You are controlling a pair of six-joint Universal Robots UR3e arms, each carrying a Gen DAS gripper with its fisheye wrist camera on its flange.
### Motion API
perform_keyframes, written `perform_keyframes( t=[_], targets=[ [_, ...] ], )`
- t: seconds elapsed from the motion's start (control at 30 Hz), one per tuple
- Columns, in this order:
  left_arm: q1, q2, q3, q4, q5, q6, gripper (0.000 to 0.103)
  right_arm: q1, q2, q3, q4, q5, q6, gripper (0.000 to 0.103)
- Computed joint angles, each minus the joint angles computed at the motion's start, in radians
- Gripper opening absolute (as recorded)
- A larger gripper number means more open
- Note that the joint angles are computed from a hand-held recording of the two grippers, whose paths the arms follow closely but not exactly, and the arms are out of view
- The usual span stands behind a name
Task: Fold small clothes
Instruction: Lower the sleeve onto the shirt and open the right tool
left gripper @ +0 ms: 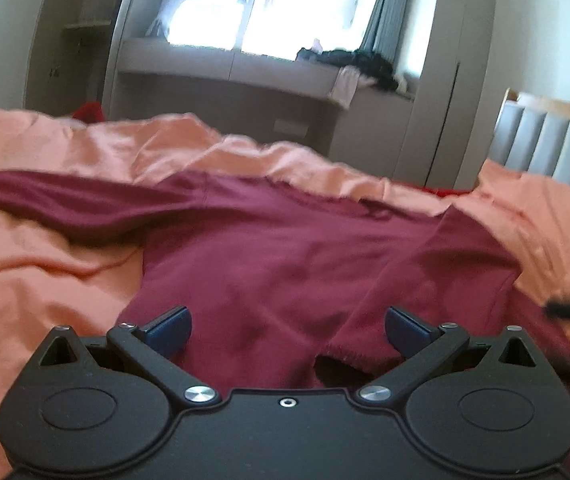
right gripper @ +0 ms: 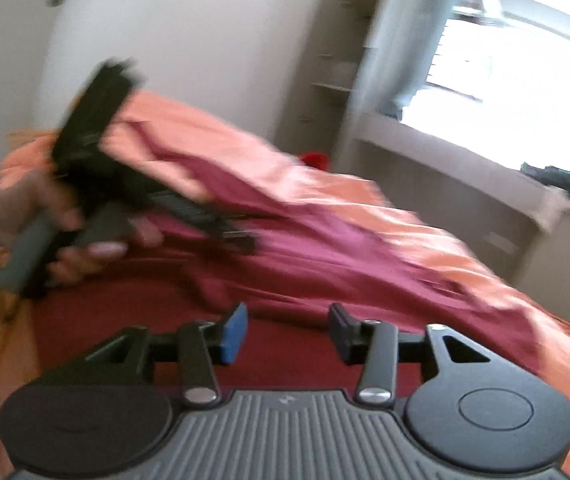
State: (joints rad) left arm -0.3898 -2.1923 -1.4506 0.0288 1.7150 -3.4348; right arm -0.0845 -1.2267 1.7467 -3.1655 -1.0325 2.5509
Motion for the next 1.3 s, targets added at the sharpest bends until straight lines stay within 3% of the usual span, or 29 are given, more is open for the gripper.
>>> perform_keyframes(
  t=[0.13,0.27,0.4,0.5,0.7,0.77,0.8,0.83,0.93,1.13,1.27,1.3],
  targets=[
    [0.01,-0.001,-0.014,0.012,-0.013,-0.009,0.103,-0.047,0.069,-0.061,-0.11,-0.189,0.085,0.066],
    [0.013,-0.004,-0.018,0.022,-0.017,-0.007,0.103,-0.059,0.239,-0.255,-0.116,-0.447,0.143,0.066],
    [0.019,-0.001,-0.032,0.038,-0.029,-0.007,0.103,-0.085,0.401,-0.461,-0.047,-0.527,0.17,0.064],
    [0.022,0.001,-0.038,0.046,-0.04,-0.006,0.103,-0.095,0.492,-0.55,-0.063,-0.497,0.112,0.062],
    [0.033,0.0,-0.055,0.081,-0.076,0.003,0.103,-0.097,0.556,-0.54,-0.223,-0.428,0.057,0.055],
    [0.034,-0.001,-0.06,0.094,-0.086,0.012,0.103,-0.097,0.573,-0.563,-0.243,-0.402,0.054,0.043],
    [0.033,-0.001,-0.061,0.1,-0.089,0.017,0.103,-0.095,0.579,-0.57,-0.251,-0.399,0.054,0.017],
    [0.031,0.0,-0.065,0.106,-0.091,0.022,0.103,-0.095,0.575,-0.571,-0.246,-0.399,0.059,0.006],
    [0.025,-0.002,-0.058,0.101,-0.096,0.046,0.103,-0.098,0.568,-0.595,-0.212,-0.427,0.113,0.005],
    [-0.007,-0.013,0.013,-0.034,-0.047,0.118,0.103,-0.111,0.551,-0.605,-0.079,-0.462,0.178,0.005],
    [-0.013,-0.012,-0.005,-0.004,-0.034,0.124,0.103,-0.103,0.549,-0.601,-0.082,-0.477,0.167,0.006],
    [-0.01,-0.009,-0.015,0.01,-0.039,0.12,0.103,-0.108,0.537,-0.587,-0.074,-0.469,0.174,0.011]
  ],
)
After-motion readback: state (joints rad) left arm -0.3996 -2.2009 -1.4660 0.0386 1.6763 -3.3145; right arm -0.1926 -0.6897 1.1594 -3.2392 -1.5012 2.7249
